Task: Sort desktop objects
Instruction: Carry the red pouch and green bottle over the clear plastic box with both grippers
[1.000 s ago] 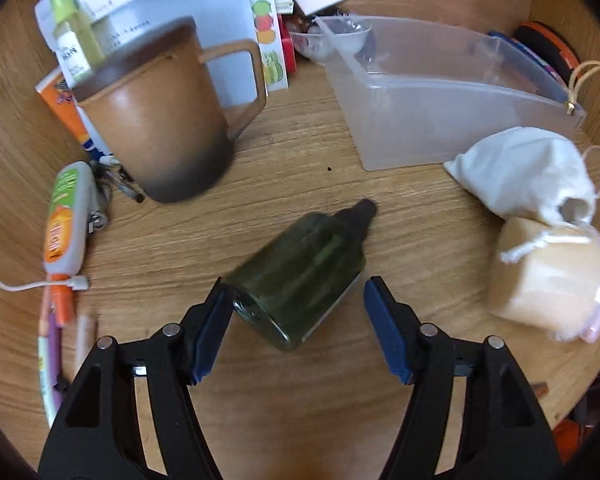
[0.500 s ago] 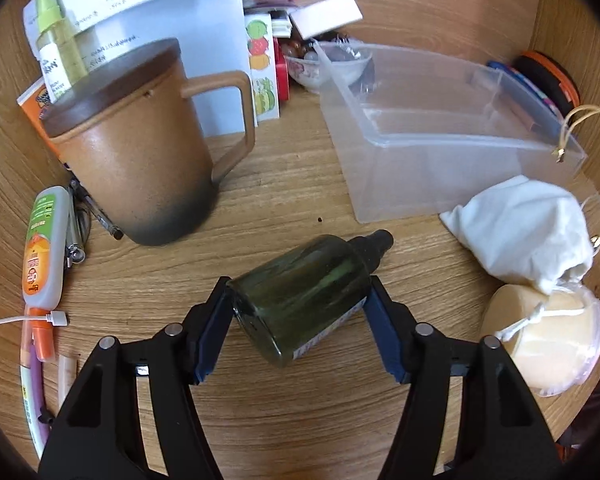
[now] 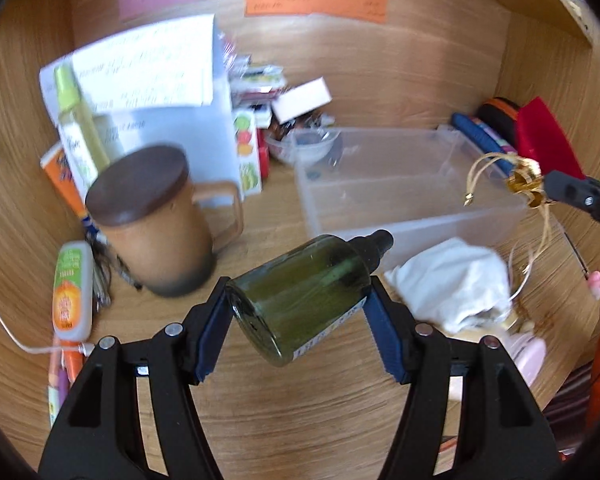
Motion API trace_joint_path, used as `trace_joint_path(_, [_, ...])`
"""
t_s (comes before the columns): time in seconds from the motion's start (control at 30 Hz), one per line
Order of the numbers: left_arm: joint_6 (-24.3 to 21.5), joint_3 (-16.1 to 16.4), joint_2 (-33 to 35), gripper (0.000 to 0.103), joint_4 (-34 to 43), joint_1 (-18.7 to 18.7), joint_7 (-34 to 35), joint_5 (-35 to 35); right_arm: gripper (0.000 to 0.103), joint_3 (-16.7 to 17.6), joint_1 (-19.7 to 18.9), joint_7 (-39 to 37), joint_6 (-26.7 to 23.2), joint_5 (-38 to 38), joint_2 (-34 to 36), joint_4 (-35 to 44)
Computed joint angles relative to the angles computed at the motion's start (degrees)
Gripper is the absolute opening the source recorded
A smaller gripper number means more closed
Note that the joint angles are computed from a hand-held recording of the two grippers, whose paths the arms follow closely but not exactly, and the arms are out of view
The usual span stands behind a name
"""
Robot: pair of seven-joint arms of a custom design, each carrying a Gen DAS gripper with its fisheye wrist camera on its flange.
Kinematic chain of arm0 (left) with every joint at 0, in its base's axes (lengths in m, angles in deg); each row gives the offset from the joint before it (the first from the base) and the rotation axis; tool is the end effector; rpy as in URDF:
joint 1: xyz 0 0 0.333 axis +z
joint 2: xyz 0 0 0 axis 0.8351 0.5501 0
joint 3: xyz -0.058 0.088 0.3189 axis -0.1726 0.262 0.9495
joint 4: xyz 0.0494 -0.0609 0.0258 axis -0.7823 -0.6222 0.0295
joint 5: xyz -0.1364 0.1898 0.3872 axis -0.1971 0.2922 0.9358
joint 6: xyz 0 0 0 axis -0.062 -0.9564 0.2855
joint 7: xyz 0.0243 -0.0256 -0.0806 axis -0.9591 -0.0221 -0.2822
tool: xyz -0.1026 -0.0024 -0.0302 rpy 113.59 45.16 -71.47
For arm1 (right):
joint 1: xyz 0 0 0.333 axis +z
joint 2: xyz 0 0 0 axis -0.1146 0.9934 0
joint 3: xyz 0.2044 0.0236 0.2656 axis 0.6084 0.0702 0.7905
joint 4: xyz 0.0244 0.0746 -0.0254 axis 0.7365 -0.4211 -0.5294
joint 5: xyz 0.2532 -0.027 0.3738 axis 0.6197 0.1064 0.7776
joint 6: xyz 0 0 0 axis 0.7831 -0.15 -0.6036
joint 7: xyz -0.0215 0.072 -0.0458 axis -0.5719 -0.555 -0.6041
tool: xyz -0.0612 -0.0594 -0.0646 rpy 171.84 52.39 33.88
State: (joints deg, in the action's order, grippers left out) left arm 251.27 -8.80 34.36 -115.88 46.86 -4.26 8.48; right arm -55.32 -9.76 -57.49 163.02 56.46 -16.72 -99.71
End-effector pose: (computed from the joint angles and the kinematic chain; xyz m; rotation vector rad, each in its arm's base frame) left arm 0.6552 -0.2030 0.3588 -1.8326 1.7023 -0.6986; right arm 0.7284 0.0249 0.3661 -1.9671 0.8662 -0.2040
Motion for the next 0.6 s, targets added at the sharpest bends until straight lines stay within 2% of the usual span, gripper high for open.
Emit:
trace_joint_path(0.13, [-0.2, -0.7, 0.5, 0.064, 2.0, 0.0, 2.8, -1.5, 0.031, 0.2, 0.3, -0.2, 0.7, 0.1, 0.1, 0.8])
trace_joint_path(0.3, [-0.7, -0.5, 1.0, 0.064, 4.2, -1.1, 3.0, -0.5, 0.031, 0.5, 0.6, -1.6, 2.7, 0.8, 0.2, 1.7])
trace_joint_path(0.6, [-0.6, -0.6, 3.1, 0.064, 8.6, -1.4, 6.3, -3.0, 0.031, 1.4, 0.8, -2.5, 4.4, 1.3, 1.8, 5.5])
